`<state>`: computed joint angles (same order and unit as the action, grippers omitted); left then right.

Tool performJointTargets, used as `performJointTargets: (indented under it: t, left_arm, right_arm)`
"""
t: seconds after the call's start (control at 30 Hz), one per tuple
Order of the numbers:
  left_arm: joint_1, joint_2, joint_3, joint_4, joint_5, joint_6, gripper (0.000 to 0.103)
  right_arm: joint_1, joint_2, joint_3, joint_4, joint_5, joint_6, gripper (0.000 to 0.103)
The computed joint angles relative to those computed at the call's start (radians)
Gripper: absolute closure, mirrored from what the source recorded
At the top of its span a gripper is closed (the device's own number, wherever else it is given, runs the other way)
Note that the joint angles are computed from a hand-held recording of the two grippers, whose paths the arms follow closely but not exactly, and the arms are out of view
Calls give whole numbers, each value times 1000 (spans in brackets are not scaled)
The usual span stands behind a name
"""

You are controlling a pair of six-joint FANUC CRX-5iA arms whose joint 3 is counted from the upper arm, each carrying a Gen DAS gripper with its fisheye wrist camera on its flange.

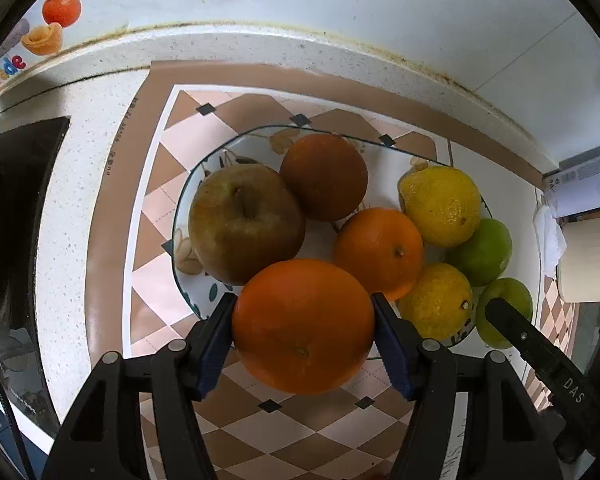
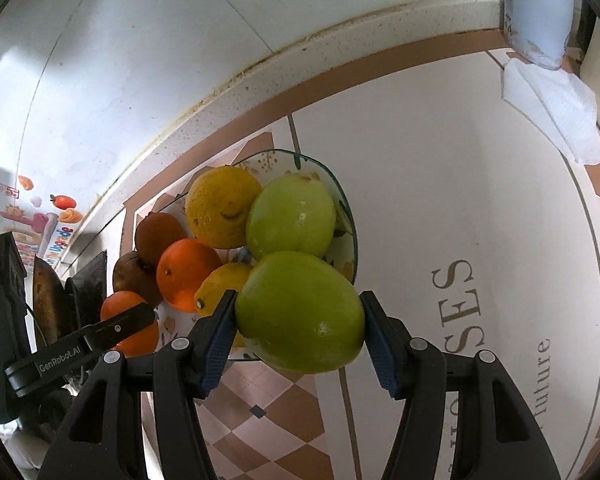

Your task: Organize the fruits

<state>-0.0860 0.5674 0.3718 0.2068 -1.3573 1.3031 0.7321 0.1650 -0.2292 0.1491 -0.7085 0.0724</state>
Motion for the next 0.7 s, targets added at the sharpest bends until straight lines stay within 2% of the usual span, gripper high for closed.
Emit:
performJointTargets:
  t: [0.17,0.2,0.23,0.27,0.4,0.47,0.53,0.7]
  left_arm:
    - [0,32,34,0,-42,17,37]
    - [1,25,26,2,-28,13,26]
    - [1,20,24,3,-18,10,19]
    - [3,17,23,9,-12,6,13]
    - [3,5,28,-4,-9,2,13]
    - [2,-15,14,-19,8,-12,13]
    - [-2,-48,-10,-54,38,-21,13]
    - [11,-148,-96,-122,116,-39,13]
  right_arm:
    - [-17,20,29,-69,3,24,37]
    - [-15,17,24,-59,5,12,32]
    - [-13,15,21,-48,6,0,27]
    - [-10,11,17,-37,5,-11,26]
    - [-6,14,33,-30,-19,-8,26]
    - [4,16,43,-5,-51,-20,24]
    - [25,24,67,46,-121,-38,13]
    - [84,63,152,148,-323,-16,11]
